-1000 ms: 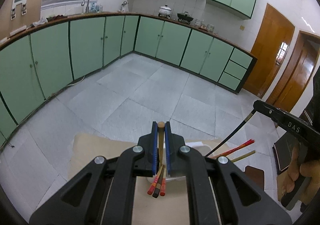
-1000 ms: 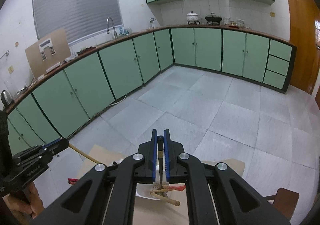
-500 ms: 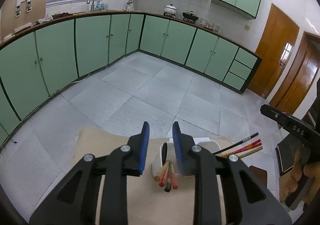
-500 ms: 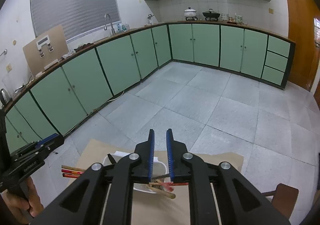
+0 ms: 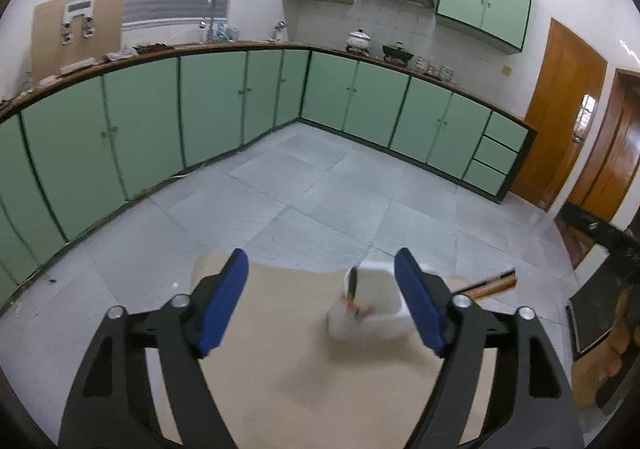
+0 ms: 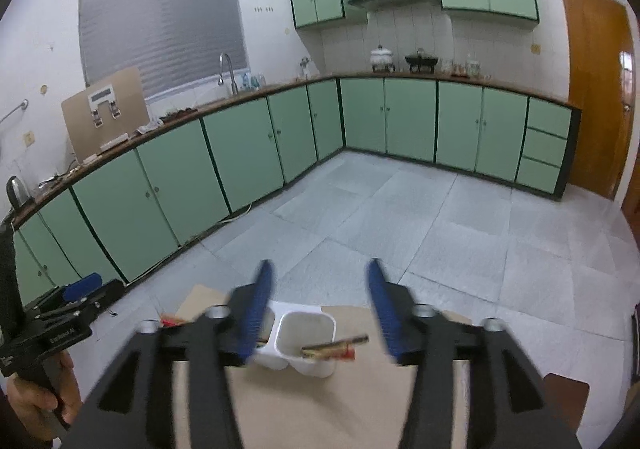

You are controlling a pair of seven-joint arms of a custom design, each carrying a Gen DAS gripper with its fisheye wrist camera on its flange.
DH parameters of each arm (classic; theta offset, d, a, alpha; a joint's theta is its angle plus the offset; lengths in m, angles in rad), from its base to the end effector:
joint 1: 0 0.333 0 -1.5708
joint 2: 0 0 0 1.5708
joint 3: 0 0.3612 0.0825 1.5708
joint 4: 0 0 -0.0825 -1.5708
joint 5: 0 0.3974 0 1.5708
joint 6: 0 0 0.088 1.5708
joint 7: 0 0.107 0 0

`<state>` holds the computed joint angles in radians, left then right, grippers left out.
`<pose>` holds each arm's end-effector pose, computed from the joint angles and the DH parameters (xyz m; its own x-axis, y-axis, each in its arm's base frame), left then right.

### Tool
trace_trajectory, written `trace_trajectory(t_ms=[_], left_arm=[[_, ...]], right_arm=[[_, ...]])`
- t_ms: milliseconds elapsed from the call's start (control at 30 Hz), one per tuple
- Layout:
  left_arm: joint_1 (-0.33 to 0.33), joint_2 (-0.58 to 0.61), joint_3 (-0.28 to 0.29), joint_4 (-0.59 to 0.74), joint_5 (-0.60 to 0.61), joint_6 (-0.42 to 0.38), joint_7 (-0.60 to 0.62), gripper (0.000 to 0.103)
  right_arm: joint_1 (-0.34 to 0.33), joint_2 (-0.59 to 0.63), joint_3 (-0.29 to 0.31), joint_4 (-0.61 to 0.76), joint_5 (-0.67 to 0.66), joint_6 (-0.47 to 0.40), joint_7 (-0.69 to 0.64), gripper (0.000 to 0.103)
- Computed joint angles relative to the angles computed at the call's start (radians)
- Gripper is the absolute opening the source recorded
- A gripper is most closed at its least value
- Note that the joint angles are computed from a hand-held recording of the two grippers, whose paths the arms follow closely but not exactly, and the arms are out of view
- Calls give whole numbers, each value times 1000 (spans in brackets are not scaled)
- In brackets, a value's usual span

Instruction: Organize utensils

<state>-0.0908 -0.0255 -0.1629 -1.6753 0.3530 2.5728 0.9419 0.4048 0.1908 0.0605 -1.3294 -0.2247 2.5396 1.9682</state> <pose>0.5929 -0.1614 0.7514 0.0864 -0.9840 0.1560 -0.5635 -0.1774 -0.8068 0.6086 0.3018 0.7933 0.2427 -0.9617 -0.1277 -0.5261 -0.0199 -0.8502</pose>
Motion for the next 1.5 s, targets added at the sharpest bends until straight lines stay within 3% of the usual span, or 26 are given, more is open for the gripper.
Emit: trace_trajectory(t_ms=[100, 200, 333, 467, 633, 867, 1133, 1367, 1500], left_arm=[[5, -101, -15, -129, 75, 44, -49, 87], [21, -216, -45, -260, 114, 70, -86, 91], [48, -383, -94, -426, 122, 80, -133, 93], [70, -528, -138, -547, 106, 63, -148, 95], [35, -671, -151, -641, 15, -18, -128, 95], [17, -838, -215, -684, -27, -160, -136, 96], [9, -1011, -265, -687, -59, -322, -207, 98], [16, -1101, -319, -635, -35, -494, -226, 98], [12, -1131, -336, -612, -30, -547, -236, 98]], right_arm=[[19, -137, -9, -196, -124, 80, 134, 83], [-3, -253, 26, -363, -233, 124, 245, 93], [-48, -388, 102, -549, -311, 111, 341, 97], [-86, -515, 165, -702, -306, 86, 398, 97], [-145, -678, 246, -837, -308, 57, 475, 97], [-206, -864, 369, -903, -322, -76, 561, 97], [-199, -1017, 419, -938, -271, -155, 575, 97], [-191, -1101, 449, -943, -220, -222, 562, 97], [-190, -1151, 459, -949, -202, -250, 553, 97]])
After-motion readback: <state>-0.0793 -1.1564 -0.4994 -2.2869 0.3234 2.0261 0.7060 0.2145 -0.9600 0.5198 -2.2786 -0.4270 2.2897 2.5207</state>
